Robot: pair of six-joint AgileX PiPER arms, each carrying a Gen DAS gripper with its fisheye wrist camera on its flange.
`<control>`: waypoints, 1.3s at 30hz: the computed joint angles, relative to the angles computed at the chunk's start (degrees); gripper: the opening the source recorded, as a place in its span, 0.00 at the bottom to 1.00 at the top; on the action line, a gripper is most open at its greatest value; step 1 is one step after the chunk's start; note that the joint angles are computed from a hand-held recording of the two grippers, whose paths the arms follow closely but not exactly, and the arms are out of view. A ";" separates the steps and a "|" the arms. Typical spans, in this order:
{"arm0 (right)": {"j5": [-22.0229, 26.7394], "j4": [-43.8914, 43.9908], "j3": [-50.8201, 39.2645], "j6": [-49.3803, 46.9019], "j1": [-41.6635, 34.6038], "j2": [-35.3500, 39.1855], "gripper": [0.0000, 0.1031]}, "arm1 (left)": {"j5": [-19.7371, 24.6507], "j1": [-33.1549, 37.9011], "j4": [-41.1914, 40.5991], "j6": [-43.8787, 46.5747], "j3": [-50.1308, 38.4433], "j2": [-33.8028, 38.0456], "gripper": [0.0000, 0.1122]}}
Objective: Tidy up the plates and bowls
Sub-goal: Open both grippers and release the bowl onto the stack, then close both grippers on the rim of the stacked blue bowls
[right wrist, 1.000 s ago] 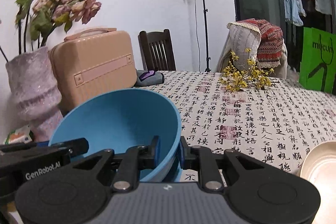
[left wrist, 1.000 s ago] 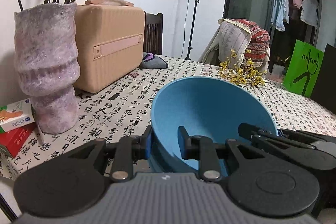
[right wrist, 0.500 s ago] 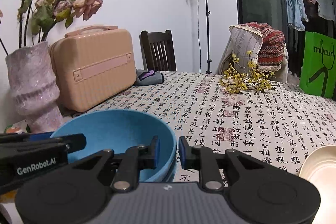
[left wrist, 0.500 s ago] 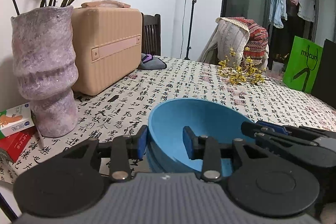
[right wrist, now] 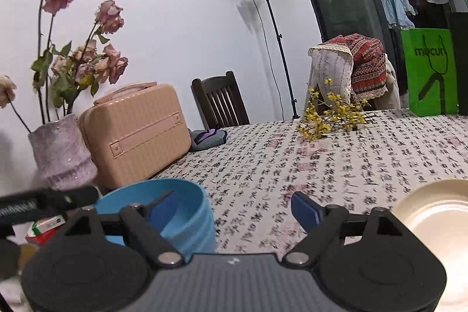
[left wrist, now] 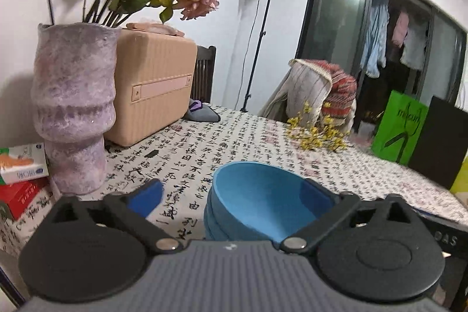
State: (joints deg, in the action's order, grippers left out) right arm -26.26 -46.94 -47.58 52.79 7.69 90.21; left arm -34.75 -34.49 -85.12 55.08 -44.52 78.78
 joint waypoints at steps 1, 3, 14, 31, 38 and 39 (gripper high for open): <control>-1.74 -0.47 1.65 -0.13 -1.30 -0.81 0.94 | 0.57 -0.12 0.90 -1.57 1.06 -0.97 0.92; -5.94 -0.50 5.38 -0.69 -4.15 -2.55 1.00 | 0.73 -0.89 3.34 -6.71 3.67 -2.94 0.92; -20.17 -3.50 20.85 -4.90 -17.63 -10.37 1.00 | -7.13 -10.19 2.98 -18.90 12.03 -6.02 0.92; -29.73 -14.01 30.82 -8.29 -38.91 -13.02 1.00 | -15.29 -18.94 -1.06 -16.32 14.37 -7.88 0.92; -27.60 -17.67 30.13 -4.09 -40.80 -14.65 1.00 | -13.13 -17.26 2.65 -17.26 13.49 -7.38 0.92; -26.78 -18.71 29.60 -2.99 -40.89 -15.04 1.00 | -12.88 -16.94 3.28 -17.72 13.37 -7.26 0.92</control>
State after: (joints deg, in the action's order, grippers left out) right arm -53.04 -65.65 -17.98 49.80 -33.20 75.18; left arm -47.63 -51.42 -81.84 37.36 -31.15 71.52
